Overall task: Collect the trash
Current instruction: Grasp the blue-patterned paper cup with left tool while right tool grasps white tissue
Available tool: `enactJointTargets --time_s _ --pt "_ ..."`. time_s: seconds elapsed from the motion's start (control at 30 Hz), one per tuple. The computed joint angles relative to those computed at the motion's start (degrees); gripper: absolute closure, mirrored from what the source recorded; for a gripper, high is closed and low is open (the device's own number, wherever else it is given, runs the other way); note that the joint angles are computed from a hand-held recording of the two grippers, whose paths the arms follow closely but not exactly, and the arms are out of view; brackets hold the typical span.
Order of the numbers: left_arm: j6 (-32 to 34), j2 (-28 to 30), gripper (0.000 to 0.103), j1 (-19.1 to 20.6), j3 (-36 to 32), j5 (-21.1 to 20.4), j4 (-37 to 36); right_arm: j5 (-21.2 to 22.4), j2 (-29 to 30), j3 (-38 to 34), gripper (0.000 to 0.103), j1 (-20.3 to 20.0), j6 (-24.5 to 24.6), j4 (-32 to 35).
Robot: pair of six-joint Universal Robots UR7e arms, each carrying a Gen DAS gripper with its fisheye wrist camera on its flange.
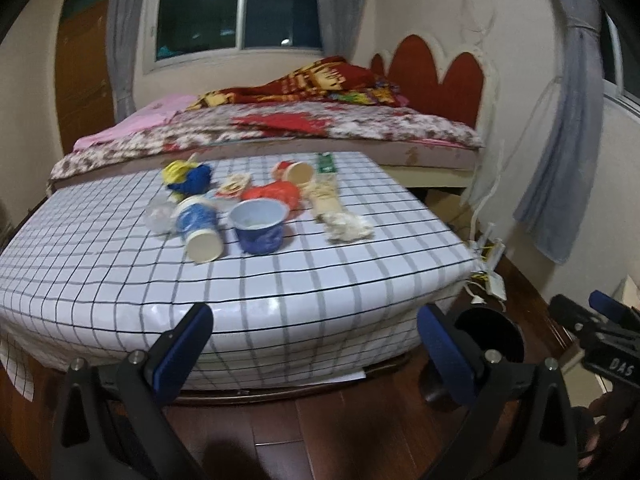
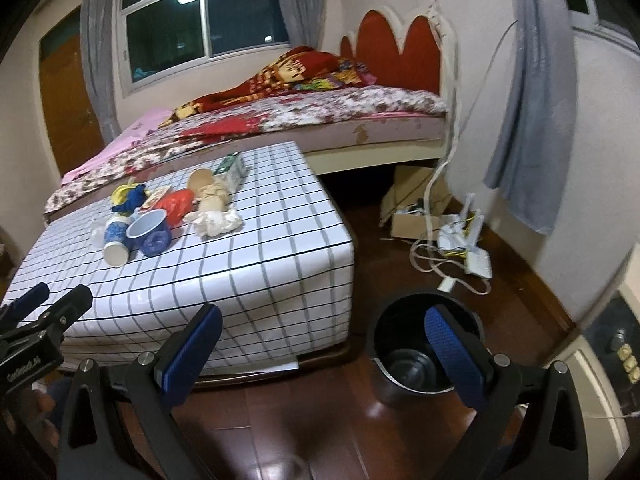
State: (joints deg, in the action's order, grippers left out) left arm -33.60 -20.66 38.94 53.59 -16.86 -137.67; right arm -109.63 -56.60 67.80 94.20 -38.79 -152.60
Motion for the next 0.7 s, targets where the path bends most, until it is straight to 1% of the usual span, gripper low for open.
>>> enactJointTargets --time_s 0.07,0.1,0.13,0.17,0.2,0.23,0.27,0.3,0.33,0.37,0.43,0.5,0.57,0.6,0.63,0.67,0.7 --pt "-4.4 -1.9 0.001 1.0 2.0 0.4 3.2 0.3 1.5 -1.7 0.001 0.1 -0.1 1.6" --pt "-5.1 -2.5 0.001 1.4 2.6 0.2 3.6 0.4 2.6 -2.5 0.001 0.3 -0.8 1.4" --pt "-7.4 -3.4 0.001 1.8 3.4 0.5 6.2 0.5 3.5 -3.1 0.001 0.4 -1.6 1.0" --pt "-11.2 -4.3 0.001 2.4 3.6 1.5 11.0 0.6 4.6 -4.0 0.001 0.6 -2.4 0.4" --pt "-13.4 -4.9 0.001 2.8 4.0 2.3 13.3 1.1 5.5 -4.5 0.001 0.6 -2.9 0.2" --pt "-14.4 -5.3 0.001 3.2 4.4 2.8 14.1 2.8 6.6 -5.2 0.001 0.5 -3.9 -0.1" --pt "-16.7 -5.8 0.001 3.6 4.7 3.2 16.2 3.4 7.5 -6.3 0.001 0.5 -4.4 0.6" --pt "-18.1 -6.2 0.001 4.1 4.8 3.6 17.5 2.7 9.3 -8.9 0.001 0.8 -4.7 3.7" --pt "-18.7 -6.5 0.001 4.6 4.9 4.0 17.9 1.0 10.9 -11.2 0.001 1.3 -4.8 6.3" --pt "-18.6 -6.7 0.001 5.0 5.1 4.1 17.5 -0.4 12.5 -13.4 0.001 1.7 -4.8 7.9" --pt "-17.4 -6.9 0.001 6.1 5.5 4.4 14.9 0.7 15.3 -17.2 0.001 2.0 -3.7 10.9" --pt "-13.6 -6.5 0.001 7.3 5.3 4.1 9.0 0.8 18.3 -21.3 0.001 2.4 -3.4 13.7" --pt "-9.5 -5.7 0.001 8.3 4.4 3.7 3.3 0.3 21.9 -25.5 0.001 2.9 -4.6 14.6" --pt "-8.1 -5.3 0.001 8.7 3.8 3.5 1.7 0.5 23.4 -27.6 0.001 3.0 -4.6 15.7" --pt "-7.7 -4.8 0.001 9.2 2.5 3.5 1.6 0.8 24.5 -29.3 0.006 3.1 -4.5 16.7" --pt "-6.9 -4.2 0.002 9.6 1.3 3.4 1.1 0.7 26.7 -32.6 0.012 3.2 -4.5 18.5" --pt "-5.3 -3.3 0.002 10.1 -0.4 3.4 0.0 0.5 28.5 -35.5 0.015 3.3 -4.5 20.1"
